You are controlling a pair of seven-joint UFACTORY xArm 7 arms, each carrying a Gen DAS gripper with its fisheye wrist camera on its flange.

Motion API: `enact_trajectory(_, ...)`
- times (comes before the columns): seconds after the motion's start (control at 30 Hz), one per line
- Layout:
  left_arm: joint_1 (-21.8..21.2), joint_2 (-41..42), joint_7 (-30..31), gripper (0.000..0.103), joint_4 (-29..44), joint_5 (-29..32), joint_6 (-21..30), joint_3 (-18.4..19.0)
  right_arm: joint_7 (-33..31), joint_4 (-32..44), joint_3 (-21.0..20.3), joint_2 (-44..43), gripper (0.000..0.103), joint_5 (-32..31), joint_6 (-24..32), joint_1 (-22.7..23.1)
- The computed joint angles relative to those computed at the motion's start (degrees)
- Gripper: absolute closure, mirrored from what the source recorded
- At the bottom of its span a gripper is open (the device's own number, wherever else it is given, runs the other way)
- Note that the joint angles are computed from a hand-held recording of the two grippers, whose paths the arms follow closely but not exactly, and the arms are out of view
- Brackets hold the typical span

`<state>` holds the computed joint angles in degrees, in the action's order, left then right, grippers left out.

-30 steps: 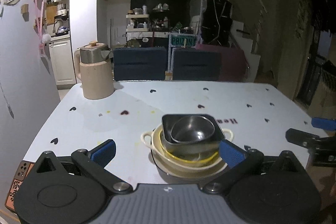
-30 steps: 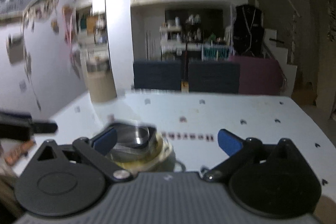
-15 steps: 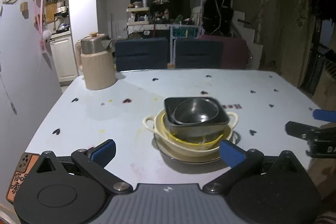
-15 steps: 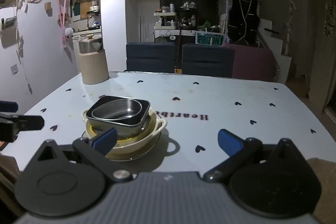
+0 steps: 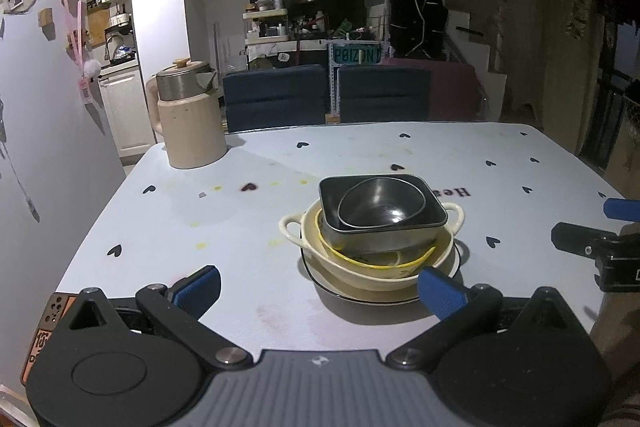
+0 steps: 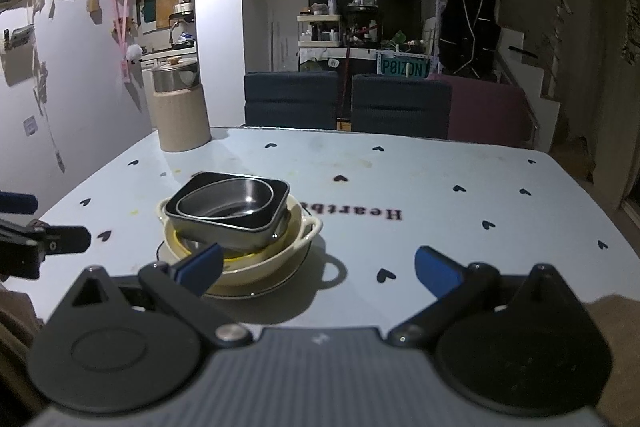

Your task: Organize plates and bowls

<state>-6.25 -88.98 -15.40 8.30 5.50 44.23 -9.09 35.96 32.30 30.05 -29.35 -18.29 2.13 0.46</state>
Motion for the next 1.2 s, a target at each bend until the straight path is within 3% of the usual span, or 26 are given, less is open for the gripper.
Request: enact_trajectory(1.2, -0.1, 0.78, 0.19, 0.0, 0.16, -0.18, -0.38, 0.31, 0.75, 0.48, 0.48, 0.61, 0.0, -0.51, 0.0, -0.32)
